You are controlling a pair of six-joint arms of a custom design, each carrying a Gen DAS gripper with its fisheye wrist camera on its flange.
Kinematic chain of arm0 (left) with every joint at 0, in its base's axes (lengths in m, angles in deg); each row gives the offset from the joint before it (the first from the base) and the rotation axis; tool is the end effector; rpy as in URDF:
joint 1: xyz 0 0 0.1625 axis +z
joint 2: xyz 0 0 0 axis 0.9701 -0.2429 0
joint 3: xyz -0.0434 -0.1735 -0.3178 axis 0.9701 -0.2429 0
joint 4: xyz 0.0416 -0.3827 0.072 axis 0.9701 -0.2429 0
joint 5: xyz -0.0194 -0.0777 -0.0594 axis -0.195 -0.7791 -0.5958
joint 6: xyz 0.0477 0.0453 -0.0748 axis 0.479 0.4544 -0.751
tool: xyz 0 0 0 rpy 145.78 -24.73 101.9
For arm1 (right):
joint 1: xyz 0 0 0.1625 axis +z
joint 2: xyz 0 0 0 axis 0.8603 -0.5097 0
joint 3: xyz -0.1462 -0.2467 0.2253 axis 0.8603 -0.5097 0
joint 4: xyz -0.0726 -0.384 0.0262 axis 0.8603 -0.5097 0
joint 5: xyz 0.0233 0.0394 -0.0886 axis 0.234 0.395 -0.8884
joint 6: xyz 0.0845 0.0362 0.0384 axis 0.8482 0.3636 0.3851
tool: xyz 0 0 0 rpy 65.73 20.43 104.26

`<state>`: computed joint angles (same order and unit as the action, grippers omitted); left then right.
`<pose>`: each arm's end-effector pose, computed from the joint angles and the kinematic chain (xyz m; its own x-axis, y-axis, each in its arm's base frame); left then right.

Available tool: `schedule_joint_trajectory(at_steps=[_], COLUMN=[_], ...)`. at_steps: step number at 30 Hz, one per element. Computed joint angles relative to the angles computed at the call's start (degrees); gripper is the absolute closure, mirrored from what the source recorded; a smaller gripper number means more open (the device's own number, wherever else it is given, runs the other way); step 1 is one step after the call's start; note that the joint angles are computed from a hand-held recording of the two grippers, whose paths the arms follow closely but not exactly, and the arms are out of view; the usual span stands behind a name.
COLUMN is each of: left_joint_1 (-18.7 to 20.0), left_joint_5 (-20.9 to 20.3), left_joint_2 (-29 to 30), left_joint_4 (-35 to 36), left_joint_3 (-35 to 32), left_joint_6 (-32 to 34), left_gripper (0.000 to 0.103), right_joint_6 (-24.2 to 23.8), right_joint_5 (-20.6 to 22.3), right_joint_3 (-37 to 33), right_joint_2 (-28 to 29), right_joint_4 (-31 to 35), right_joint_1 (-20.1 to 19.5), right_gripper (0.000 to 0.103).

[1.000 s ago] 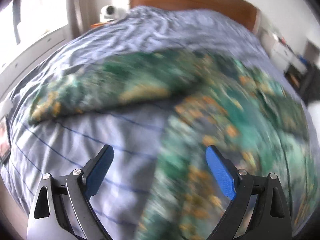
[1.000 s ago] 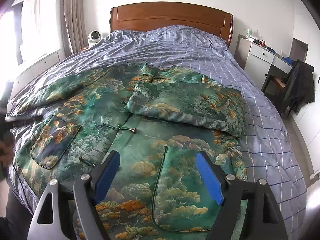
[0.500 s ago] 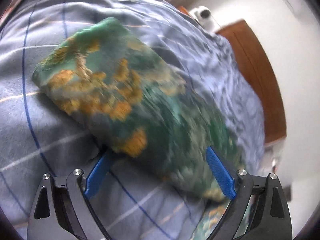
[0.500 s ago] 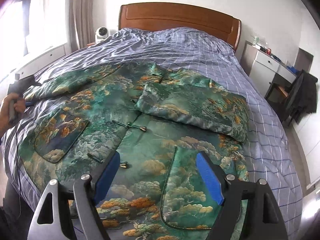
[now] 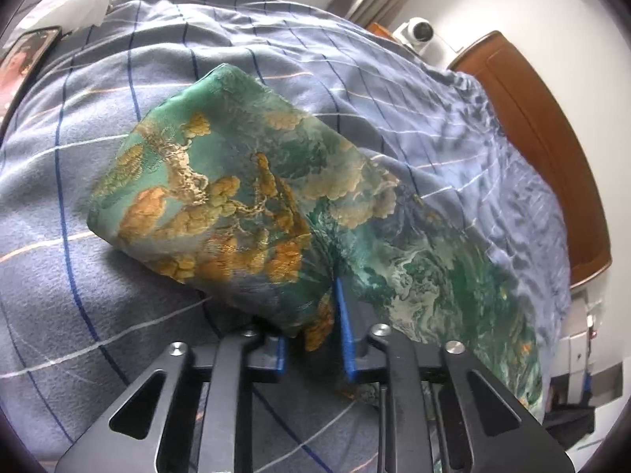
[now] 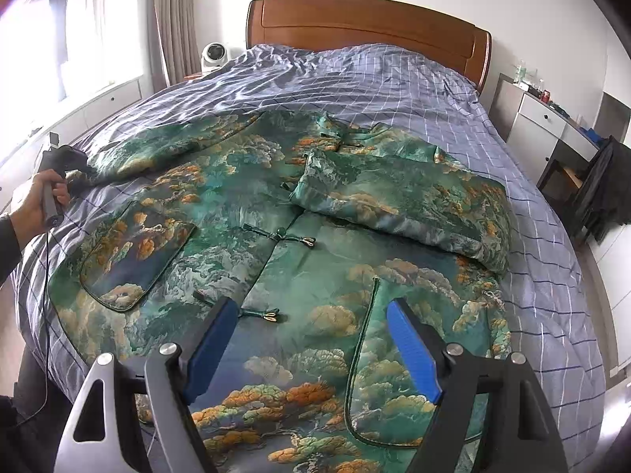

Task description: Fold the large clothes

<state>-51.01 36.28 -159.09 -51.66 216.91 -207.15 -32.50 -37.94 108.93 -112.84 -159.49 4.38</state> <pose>-0.1226 -0.2962 0.1484 -0.6342 -0.7697 0.0728 -0.3516 0.2034 -0.9138 0.0292 -0.2223 0.3935 -0.5792 -0.4200 0.6987 -0.7131 0.6764 -0.1846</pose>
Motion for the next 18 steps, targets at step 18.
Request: schedule_joint_trajectory(at_steps=[18], left_joint_1=[-7.53], left_joint_5=[4.81], left_joint_2=[49.12], left_joint_4=[62.28], left_joint_3=[-48.54], left_joint_6=[0.72], left_gripper=[0.094], right_joint_6=[-0.82], right_joint_5=[3.36], right_joint_3=[-0.31], right_joint_2=[-3.13], right_joint_4=[4.27], right_joint_1=[-3.3], right_gripper=[0.022])
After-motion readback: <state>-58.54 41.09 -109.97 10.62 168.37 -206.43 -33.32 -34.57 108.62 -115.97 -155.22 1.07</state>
